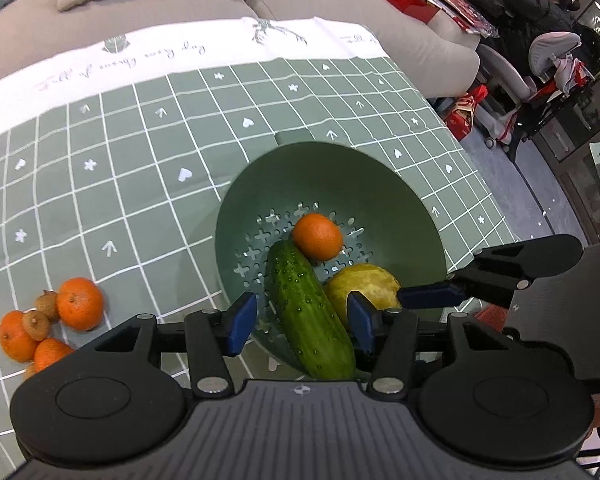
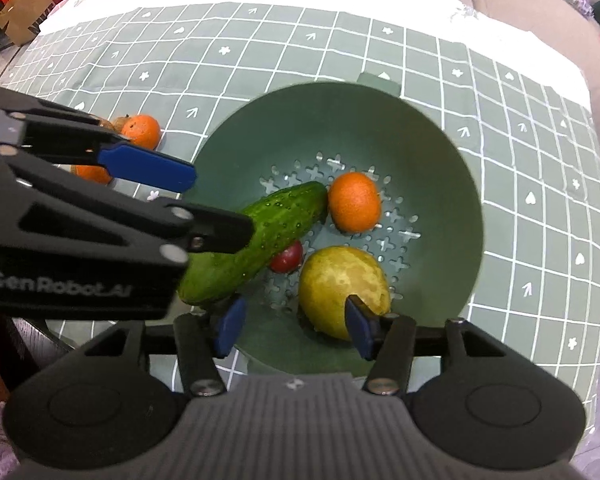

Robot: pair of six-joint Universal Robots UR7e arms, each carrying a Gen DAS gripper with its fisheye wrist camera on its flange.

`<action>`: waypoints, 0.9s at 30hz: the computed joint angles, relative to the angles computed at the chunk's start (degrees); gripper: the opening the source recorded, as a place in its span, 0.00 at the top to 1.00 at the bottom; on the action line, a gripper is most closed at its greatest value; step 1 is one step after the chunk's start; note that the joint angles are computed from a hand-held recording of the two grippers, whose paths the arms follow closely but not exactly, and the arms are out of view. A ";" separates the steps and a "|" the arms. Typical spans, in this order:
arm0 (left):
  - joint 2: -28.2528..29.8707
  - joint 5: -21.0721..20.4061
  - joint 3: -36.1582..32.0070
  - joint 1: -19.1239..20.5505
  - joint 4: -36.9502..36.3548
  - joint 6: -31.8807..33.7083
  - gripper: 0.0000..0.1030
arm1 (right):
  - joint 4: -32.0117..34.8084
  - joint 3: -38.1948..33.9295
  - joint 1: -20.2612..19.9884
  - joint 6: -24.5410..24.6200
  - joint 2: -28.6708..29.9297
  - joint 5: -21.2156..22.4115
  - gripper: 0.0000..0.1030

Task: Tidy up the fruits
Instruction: 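Lower mandarin and tomato into the colander and open both tools, then grasp a longan with the left tool while the right tool grasps a mandarin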

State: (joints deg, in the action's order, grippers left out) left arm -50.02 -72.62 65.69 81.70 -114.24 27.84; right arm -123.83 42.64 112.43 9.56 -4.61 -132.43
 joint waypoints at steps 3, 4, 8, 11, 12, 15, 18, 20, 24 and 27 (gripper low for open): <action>-1.23 0.70 1.49 -0.27 -1.73 0.78 0.40 | -1.04 0.57 0.63 0.14 -0.09 -2.02 0.35; -1.63 0.93 1.94 -0.35 -2.27 0.97 0.40 | -1.37 0.79 0.82 0.24 -0.17 -2.52 0.31; -3.29 2.08 3.92 -0.67 -4.93 2.16 0.40 | -3.79 2.11 1.23 0.60 -0.69 -3.89 0.28; -4.56 2.56 5.38 -0.80 -6.68 3.28 0.40 | -5.19 1.67 1.89 1.05 -0.38 -5.67 0.27; -4.96 2.56 5.79 -0.79 -7.16 3.53 0.40 | -6.13 1.44 2.22 0.72 -0.16 -6.40 0.27; -6.01 2.04 6.47 -0.45 -8.77 3.24 0.40 | -8.47 -0.03 3.28 -1.41 0.92 -7.98 0.26; -6.50 1.86 5.93 0.12 -9.45 2.72 0.40 | -10.35 -2.36 4.18 -4.34 2.52 -7.88 0.24; -7.00 2.58 6.05 0.39 -11.12 2.85 0.40 | -10.93 -4.94 4.72 -5.88 4.17 -7.77 0.24; -7.51 4.13 5.47 1.33 -13.64 2.73 0.40 | -12.19 -10.59 5.28 -8.09 7.89 -6.29 0.24; -7.61 5.86 5.18 2.11 -15.42 2.39 0.40 | -11.22 -16.71 5.56 -8.28 11.65 -4.55 0.24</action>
State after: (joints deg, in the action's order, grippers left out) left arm -57.63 -66.76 70.87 83.81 -129.66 30.22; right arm -135.05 25.93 117.99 1.28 7.04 -136.98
